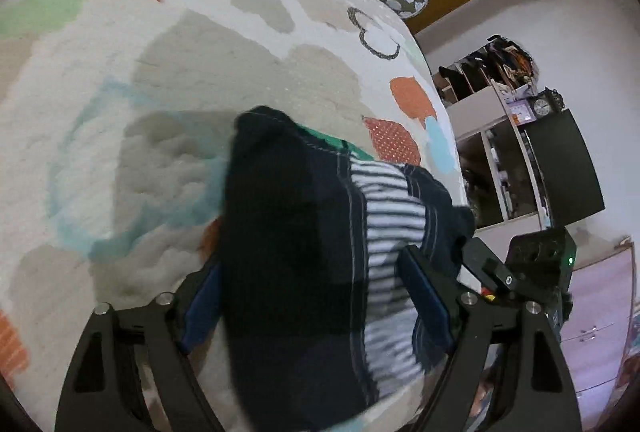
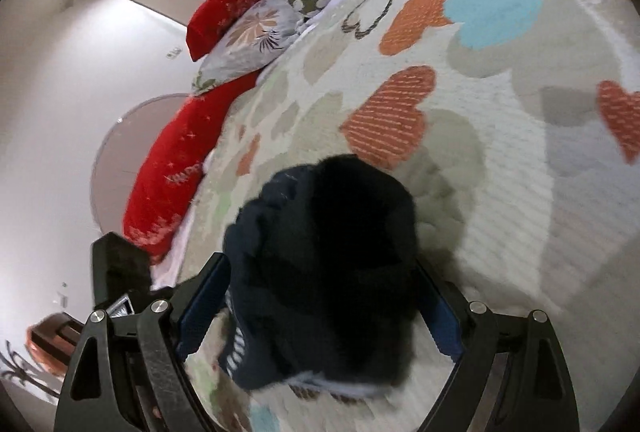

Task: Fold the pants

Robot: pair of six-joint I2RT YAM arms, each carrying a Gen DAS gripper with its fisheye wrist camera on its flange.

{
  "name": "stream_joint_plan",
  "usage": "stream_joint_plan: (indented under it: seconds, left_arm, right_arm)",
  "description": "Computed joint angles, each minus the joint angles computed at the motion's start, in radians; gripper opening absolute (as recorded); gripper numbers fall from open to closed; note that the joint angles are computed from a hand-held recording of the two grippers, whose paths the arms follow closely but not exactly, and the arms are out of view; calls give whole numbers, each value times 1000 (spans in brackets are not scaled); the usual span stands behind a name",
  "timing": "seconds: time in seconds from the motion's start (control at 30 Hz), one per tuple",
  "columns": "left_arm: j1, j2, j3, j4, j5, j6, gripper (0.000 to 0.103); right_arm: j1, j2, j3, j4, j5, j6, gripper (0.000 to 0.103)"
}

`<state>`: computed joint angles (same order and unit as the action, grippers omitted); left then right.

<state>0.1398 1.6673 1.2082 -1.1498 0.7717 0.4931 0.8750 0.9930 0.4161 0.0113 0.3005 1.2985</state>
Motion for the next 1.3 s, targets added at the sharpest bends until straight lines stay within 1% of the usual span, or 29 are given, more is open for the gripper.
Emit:
stream_joint_plan:
  seconds: [0.03,0.07,0.1,0.13,0.17,0.23,0.3,0.4,0.53,0.7,0.9,0.97,1.0,1.03,1.07,1.1,1.13,1.17,1.23,1.3]
  left_arm:
    - [-15,-15,-13,26,1,-32,83]
    - [-26,-32,-21,41,-5,-48,77]
    - [-34,-43,-26,45,-10,-53,53]
    - [-43,-48,-24,25,-8,-35,39]
    - [-45,-62,-28,21,-3,-28,36]
    - [-51,-98,-35,28,-11,-30,28]
    - [-60,-119,-23,27,-17,-50,27]
    - [-68,-118,32,17,-9,-76,26]
    - [-87,-51,134,8,-1,-121,26]
    - [-152,13,234,93,-58,-214,26]
    - [-211,117,332,153,-128,-274,26]
    - [-226,148,344,184,-163,-305,30]
    - [-230,160,342,198,-182,-326,34]
    - [-233,177,344,205,-197,-348,41]
    - [-228,201,355,198,-198,-362,43]
    - [-216,216,362,183,-179,-369,46]
    - [-207,218,363,173,-162,-368,47]
    - [-193,215,365,154,-140,-359,47]
    - [-167,184,355,135,-124,-343,50]
    - [-147,128,322,140,-133,-344,52]
  right_arm:
    - [-9,17,-2,24,2,3,92]
    - [-16,45,4,48,2,-3,87]
    - [-23,62,15,50,-7,-16,80]
    - [-32,92,43,22,-21,-22,65]
    - [-38,106,57,5,-28,-22,54]
    - [-55,90,45,22,-62,-29,46]
    - [-61,71,53,5,-67,-39,44]
    - [-73,51,78,-10,-77,-70,43]
    - [-127,45,125,-25,-118,-121,43]
    - [-241,128,230,-65,-186,-216,43]
    - [-342,235,304,-67,-248,-277,43]
    - [-368,282,333,-70,-256,-300,43]
    - [-380,309,346,-74,-258,-309,43]
    - [-387,333,356,-80,-254,-316,44]
    - [-393,355,371,-91,-249,-322,49]
    - [-393,381,388,-116,-228,-331,51]
    - [-391,397,396,-130,-204,-337,57]
    - [-392,405,400,-145,-194,-339,61]
    - [-401,377,380,-145,-197,-338,61]
    - [-397,301,352,-162,-152,-329,62]
